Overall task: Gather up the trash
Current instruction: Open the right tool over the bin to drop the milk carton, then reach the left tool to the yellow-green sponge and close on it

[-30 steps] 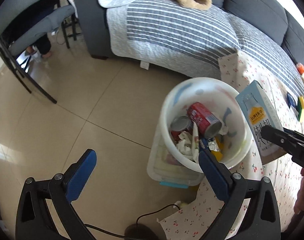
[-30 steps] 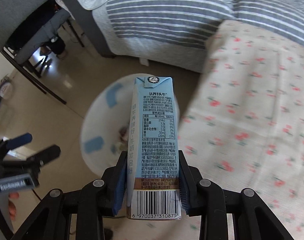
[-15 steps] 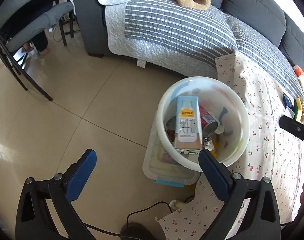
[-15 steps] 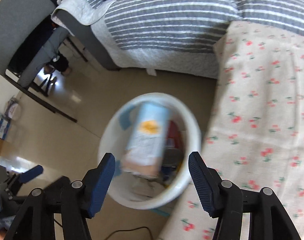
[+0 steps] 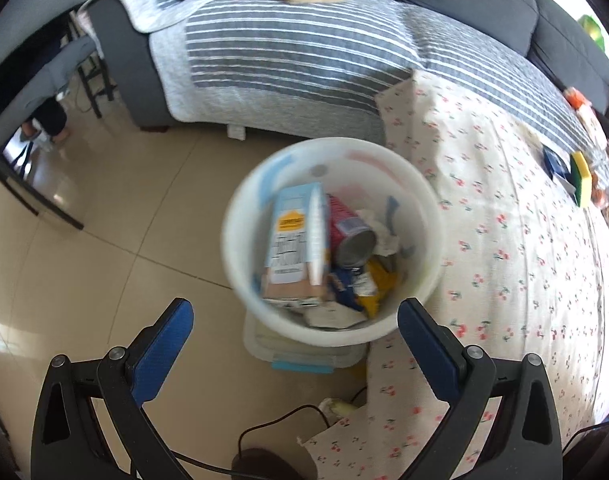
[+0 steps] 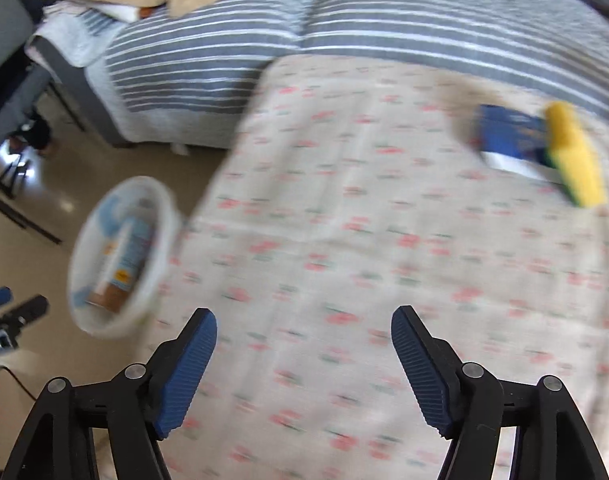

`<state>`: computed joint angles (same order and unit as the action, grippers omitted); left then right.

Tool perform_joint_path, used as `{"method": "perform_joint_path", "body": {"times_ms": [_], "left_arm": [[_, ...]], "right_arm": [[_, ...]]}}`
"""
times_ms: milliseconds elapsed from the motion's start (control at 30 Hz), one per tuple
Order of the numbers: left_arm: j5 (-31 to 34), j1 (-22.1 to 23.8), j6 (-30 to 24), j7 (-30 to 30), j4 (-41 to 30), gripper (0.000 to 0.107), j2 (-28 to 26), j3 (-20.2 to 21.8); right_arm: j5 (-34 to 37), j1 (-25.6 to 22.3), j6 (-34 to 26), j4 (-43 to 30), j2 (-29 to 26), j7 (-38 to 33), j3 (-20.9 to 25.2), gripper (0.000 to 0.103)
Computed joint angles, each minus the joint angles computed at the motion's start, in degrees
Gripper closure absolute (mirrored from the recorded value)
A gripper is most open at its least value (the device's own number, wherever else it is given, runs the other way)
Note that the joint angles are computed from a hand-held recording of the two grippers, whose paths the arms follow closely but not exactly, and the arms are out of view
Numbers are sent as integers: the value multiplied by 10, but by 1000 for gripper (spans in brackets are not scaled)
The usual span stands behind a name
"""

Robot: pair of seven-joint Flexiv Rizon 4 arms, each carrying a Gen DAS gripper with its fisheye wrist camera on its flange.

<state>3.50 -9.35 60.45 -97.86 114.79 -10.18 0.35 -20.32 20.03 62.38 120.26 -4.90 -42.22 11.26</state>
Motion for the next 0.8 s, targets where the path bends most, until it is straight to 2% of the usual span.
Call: {"method": "perform_joint_path", "body": {"times_ms": [133, 300, 433, 567, 700, 800], "left_arm": [[20, -20, -10, -20, -25, 4, -13, -8], [29, -46, -15, -35, -54, 4, -31, -21], [31, -71, -23, -33, -84, 4, -50, -32], [43, -101, -39, -30, -129, 4, -79, -40], [18, -125, -27, -17, -167, 4, -111, -57], [0, -147, -43, -9, -219, 4, -149, -67]], "right_arm": [[-26, -26, -11, 47, 54, 12, -8, 20], [1, -62, -11, 89, 98, 10, -12, 16], [24, -84, 0, 112, 113, 14, -16, 14], [69, -99, -22, 118, 124, 9, -24, 14], [60, -122, -33, 132, 143, 11, -28, 14], [41, -142, -46, 141, 159, 2, -33, 14]]}}
